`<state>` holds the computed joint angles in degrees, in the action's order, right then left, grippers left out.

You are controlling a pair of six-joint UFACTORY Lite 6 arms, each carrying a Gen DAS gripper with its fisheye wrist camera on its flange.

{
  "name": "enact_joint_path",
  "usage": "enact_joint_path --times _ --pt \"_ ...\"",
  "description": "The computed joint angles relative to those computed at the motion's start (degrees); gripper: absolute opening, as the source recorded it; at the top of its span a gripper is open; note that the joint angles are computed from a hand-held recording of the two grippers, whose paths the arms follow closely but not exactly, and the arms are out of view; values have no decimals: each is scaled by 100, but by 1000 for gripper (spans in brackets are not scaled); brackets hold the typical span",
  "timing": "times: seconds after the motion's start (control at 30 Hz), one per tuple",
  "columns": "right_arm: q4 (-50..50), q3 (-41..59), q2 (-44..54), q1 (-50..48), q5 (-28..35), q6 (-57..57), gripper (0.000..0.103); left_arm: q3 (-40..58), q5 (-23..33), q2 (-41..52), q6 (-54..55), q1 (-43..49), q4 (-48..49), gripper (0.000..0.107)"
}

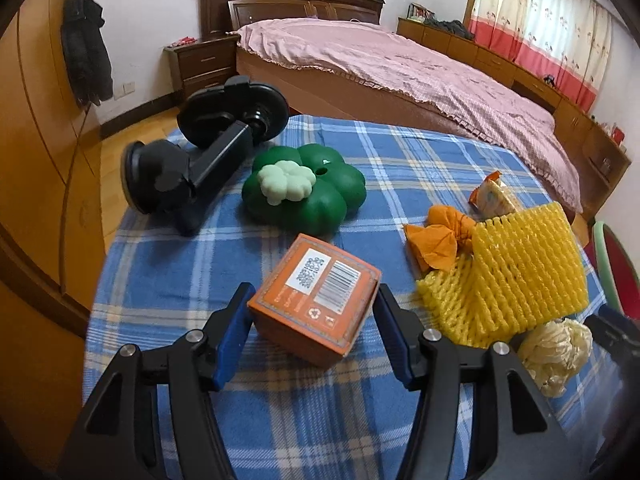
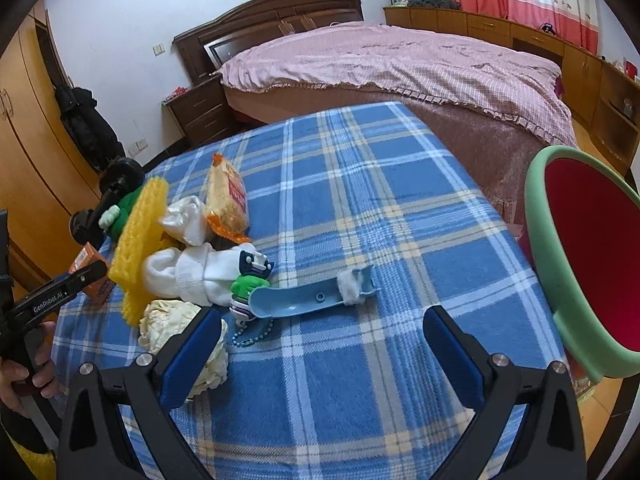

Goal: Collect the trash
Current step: 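Grasp the orange box with the left tool while the right tool grasps the blue plastic toy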

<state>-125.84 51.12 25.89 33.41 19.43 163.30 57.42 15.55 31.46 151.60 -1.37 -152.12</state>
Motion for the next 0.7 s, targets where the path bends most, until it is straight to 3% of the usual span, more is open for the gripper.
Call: enact_joint_path --times 0.3,0.4,0.5,0.6,0.7 --pt "-140 373 405 -81 -15 -88 103 -259 493 -116 -839 103 746 59" --pt "-733 390 483 -164 82 451 103 -364 586 -220 -1142 91 958 59" --pt "-1129 404 531 -228 131 806 89 -457 606 -328 -1110 17 875 59" --pt "-1506 453 606 -274 66 1138 86 -603 611 -466 -995 -95 692 59" --pt "-2038 420 628 -256 152 1615 77 -778 630 -617 -1049 -203 614 59"
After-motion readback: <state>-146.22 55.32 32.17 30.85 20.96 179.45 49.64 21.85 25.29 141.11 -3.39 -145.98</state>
